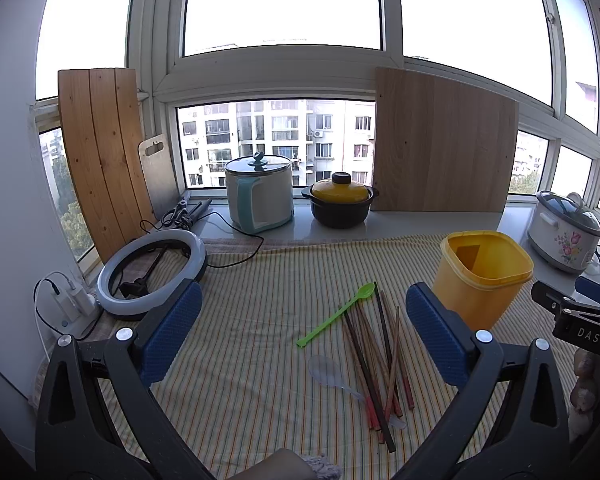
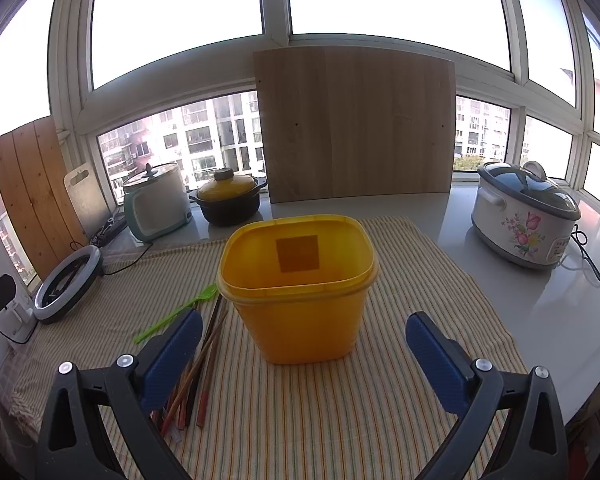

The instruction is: Organize utensils

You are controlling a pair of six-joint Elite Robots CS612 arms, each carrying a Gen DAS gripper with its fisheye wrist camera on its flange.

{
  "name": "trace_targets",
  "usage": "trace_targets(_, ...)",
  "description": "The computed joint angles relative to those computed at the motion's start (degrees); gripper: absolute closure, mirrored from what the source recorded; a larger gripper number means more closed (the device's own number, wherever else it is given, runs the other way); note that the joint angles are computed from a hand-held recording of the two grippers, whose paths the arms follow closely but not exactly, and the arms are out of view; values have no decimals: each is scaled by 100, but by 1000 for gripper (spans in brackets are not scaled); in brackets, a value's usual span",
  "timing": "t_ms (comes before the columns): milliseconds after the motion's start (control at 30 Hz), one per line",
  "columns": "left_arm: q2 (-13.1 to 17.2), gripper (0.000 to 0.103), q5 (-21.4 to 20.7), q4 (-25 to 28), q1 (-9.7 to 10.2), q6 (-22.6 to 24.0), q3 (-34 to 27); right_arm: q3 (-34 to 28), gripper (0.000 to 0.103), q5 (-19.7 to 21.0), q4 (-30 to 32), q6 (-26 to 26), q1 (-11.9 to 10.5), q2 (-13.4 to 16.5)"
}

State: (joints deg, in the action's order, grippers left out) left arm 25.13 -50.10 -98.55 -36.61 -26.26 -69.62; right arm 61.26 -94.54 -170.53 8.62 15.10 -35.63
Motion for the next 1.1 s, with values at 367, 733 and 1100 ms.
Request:
trace_targets(367, 11, 0, -5, 0, 0, 2, -20, -8, 0, 29, 24, 2, -2, 2)
trace_targets(733, 20, 0, -16, -10, 0, -4, -23, -40, 0, 90, 101, 11, 0, 4)
trace_targets(1100, 17, 0, -46, -24, 2, -1, 25, -90, 0, 151, 150, -30, 7, 35)
